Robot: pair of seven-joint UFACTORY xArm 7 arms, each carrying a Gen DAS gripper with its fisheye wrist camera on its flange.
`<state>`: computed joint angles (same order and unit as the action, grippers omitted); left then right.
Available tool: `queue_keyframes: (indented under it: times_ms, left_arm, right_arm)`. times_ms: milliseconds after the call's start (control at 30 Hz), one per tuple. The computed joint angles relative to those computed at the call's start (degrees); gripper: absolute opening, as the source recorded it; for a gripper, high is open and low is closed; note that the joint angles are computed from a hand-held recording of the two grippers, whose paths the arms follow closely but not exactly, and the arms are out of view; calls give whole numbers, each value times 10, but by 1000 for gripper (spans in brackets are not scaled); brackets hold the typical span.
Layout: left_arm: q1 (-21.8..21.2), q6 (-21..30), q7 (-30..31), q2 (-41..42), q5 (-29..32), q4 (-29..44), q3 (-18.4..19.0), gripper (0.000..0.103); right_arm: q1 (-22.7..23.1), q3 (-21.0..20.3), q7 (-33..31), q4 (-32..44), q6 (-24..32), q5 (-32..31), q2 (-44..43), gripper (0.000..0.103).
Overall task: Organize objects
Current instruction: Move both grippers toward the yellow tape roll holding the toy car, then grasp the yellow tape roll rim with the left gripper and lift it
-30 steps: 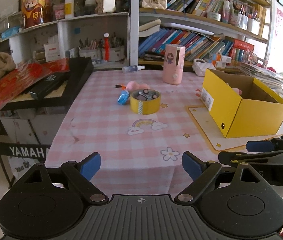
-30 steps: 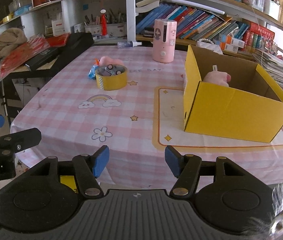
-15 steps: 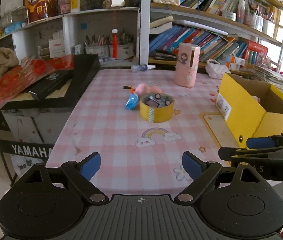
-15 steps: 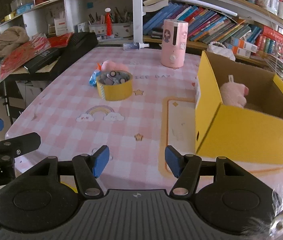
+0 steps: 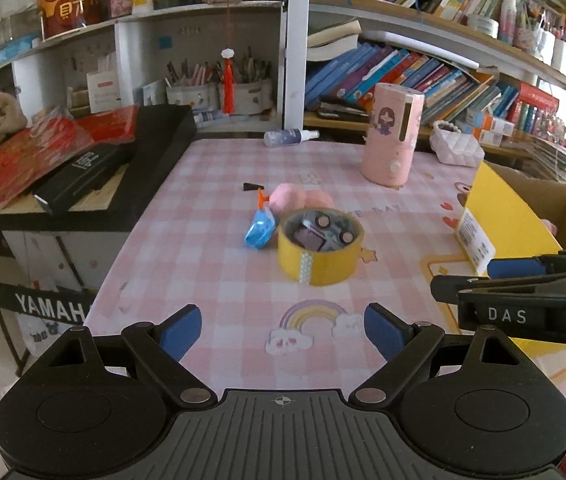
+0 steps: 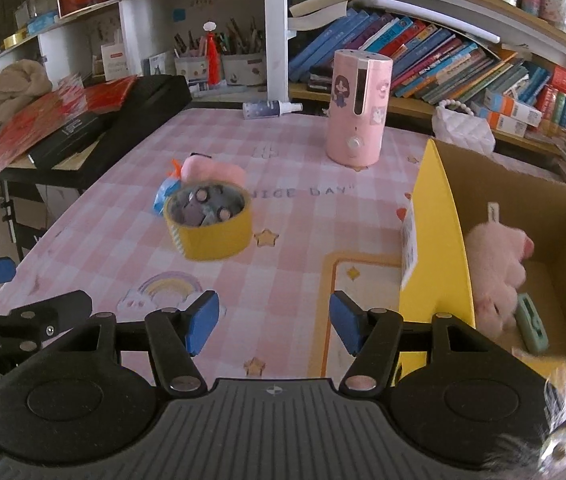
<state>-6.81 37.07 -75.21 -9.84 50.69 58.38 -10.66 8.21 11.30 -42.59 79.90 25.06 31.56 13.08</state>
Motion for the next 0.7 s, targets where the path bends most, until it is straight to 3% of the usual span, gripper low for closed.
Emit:
queue_keyframes:
  times_ms: [300,700]
  left_arm:
    - [-7,1,19,73,-2,70,29,90]
    - [-36,-15,99,176,-60,159,81,90]
  right_arm:
    - [0,9,22,135,32,-38,100,59]
    - [6,16,80,304,76,-99,218,59]
